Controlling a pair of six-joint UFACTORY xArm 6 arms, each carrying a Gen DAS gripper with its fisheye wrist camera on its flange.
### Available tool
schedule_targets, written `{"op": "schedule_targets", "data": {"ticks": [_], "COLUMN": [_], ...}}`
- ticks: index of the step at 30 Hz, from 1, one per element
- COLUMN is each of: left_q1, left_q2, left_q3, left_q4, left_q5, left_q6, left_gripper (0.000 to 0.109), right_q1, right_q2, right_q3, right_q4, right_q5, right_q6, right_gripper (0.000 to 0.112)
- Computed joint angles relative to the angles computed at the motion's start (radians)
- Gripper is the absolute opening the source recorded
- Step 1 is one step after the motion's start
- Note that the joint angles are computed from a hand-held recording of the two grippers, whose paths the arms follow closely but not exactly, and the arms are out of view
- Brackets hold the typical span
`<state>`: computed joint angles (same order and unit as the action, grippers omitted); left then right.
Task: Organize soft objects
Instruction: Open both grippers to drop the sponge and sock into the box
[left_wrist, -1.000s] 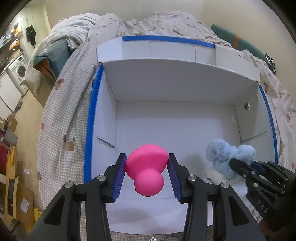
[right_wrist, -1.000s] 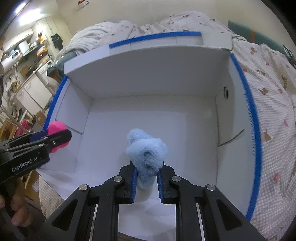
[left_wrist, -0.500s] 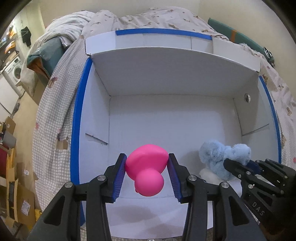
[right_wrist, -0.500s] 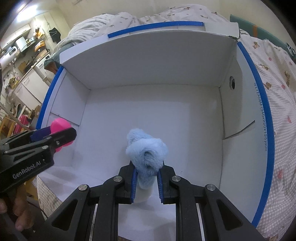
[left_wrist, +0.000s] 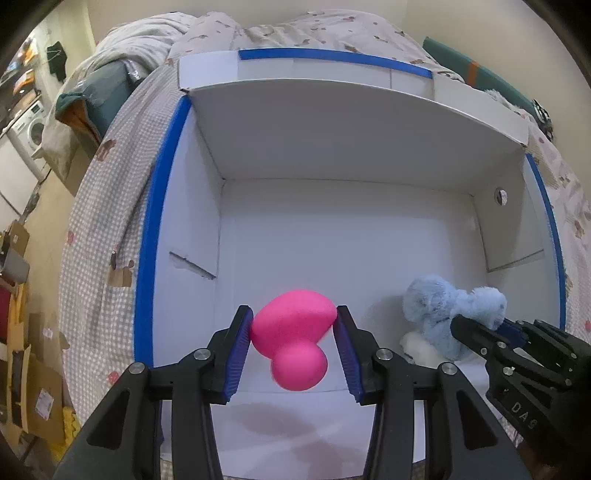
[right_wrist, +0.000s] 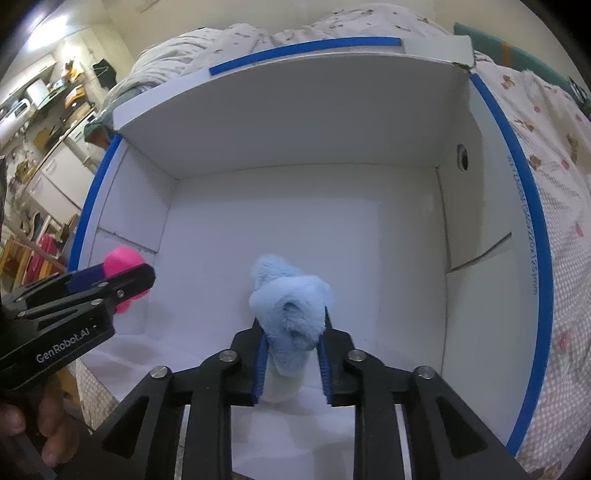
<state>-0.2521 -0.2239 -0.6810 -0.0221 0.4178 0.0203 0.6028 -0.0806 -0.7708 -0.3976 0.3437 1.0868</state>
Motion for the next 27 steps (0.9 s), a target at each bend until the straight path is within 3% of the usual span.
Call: {"op": "schedule_targets", "data": {"ticks": [2, 3, 4, 5, 8, 11, 13, 27], "left_q1": [0.001, 0.002, 0.004, 0.007, 0.011, 0.009, 0.005, 0.009], "left_q2": [0.003, 0.006, 0.012, 0.014, 0.016, 0.011, 0.008, 0.008], "left_q3": [-0.003, -0.008, -0.013, -0.016, -0.019, -0.016, -0.011, -0.002], "left_q4": [0.006, -0.002, -0.012, -0.015, -0.028, -0.065, -0.059, -0.02], "left_q5": [0.005, 0.012, 0.019, 0.022, 0.028, 0.03, 0.023, 0.02], "left_q6": [0.0, 0.007, 0.012, 0.012, 0.016, 0.05, 0.047, 0.011], "left_gripper": [0.041, 0.041, 0.041, 0.041, 0.044, 0.06, 0.07, 0.07], "right_q1": [-0.004, -0.007, -0.01, -0.016, -0.028, -0.04, -0.045, -0.053], "right_q2": [-0.002, -0.003, -0.008, -0.015, -0.03, -0.037, -0.033, -0.052], "right_q3": [0.006, 0.006, 0.01, 0.016, 0.027, 0.033, 0.027, 0.057], "right_q4": [-0.002, -0.015, -0.038, -0.071, -0.129, -0.163, -0.172, -0.14], "right_q5": [-0.006, -0.002, -0.001, -0.011, -0.032, -0.045, -0.04, -0.06], "right_q6": [0.014, 0.032, 0.06, 0.101, 0.167, 0.216, 0.238, 0.237], "right_gripper": [0.033, 0.042, 0.06, 0.068, 0.07, 0.084, 0.087, 0.087]}}
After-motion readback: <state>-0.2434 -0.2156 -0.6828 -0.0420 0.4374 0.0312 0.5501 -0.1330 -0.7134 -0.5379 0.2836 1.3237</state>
